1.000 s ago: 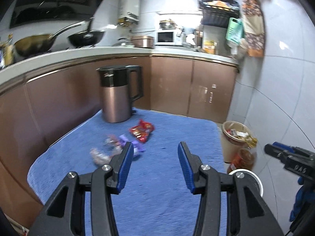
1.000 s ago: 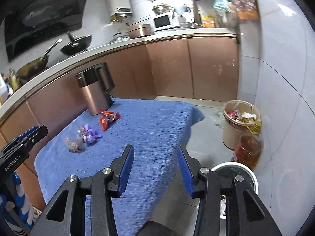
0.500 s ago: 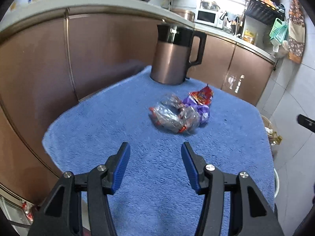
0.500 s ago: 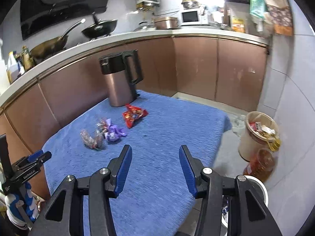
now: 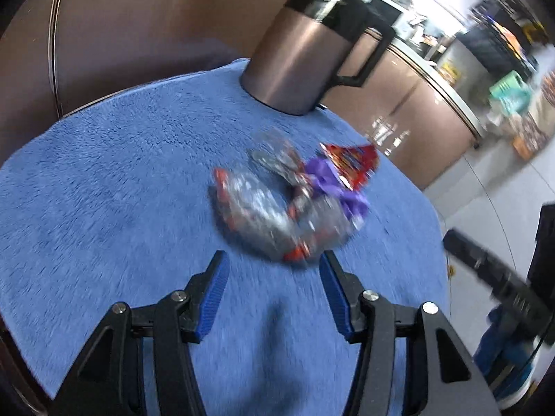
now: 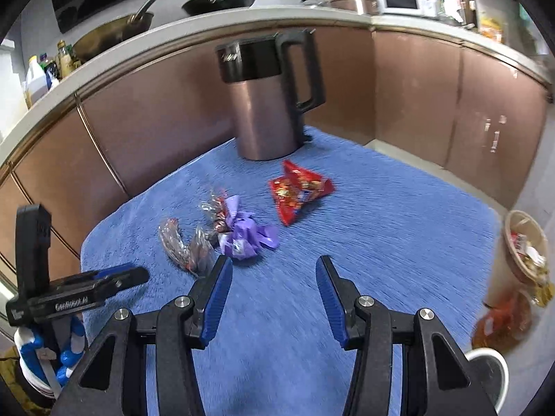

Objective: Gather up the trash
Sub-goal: 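Move both open tools back over the remaining trash on the towel, then grasp the clear plastic bag with the left tool while the right tool grasps the purple wrapper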

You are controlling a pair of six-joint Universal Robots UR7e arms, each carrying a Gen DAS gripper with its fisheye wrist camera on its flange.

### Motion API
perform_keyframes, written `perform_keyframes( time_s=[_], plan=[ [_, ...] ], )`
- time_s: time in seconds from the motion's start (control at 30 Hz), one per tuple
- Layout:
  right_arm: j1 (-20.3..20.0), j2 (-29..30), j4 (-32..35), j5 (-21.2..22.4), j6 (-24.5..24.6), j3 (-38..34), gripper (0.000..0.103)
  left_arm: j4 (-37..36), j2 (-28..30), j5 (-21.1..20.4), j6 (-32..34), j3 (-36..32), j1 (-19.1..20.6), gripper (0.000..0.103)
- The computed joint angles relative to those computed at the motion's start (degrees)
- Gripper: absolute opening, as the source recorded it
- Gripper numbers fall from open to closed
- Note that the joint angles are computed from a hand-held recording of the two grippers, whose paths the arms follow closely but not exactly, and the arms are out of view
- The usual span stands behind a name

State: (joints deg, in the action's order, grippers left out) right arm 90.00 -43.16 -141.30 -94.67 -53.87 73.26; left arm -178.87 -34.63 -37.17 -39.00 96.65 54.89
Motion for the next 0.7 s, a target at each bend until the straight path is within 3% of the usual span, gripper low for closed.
perform_keyframes(
  time_s=[0.23,0.27,0.33,0.47,0.53,0.6,0.7],
  plan=[
    [1.16,8.45,5.97,0.55,1.36,-9.03,0.048,1.66,1.58,-3.07,-1.41,-5.51,3.88,0.049],
    [1.27,9.56,6.63,0.5,1.55,-10.34,0.048,1.77,1.88,-3.06,-1.09,-5.98,4.1,0.047],
    [1.41,11.24,8.16,0.4,1.68,-12.33,0.048,2.23,2.22,-3.67,-0.52,-6.55,4.61,0.028],
    [1.39,13.19,10.05,-2.24,2.56,-14.07,0.047,2.28,2.49,-3.77,-0.65,-5.97,4.86,0.018],
    [0.87,12.97,11.01,-1.27,2.51,-13.79,0.042,1.34,2.42,-3.22,0.0,-5.36,4.65,0.017],
    [0.14,12.3,12.89,1.08,3.3,-13.64,0.029,0.85,2.21,-2.54,0.25,-4.72,4.25,0.017],
    [0.01,10.79,11.58,1.89,2.93,-11.75,0.024,-0.02,1.77,-1.53,0.5,-3.47,3.35,0.017]
  ],
)
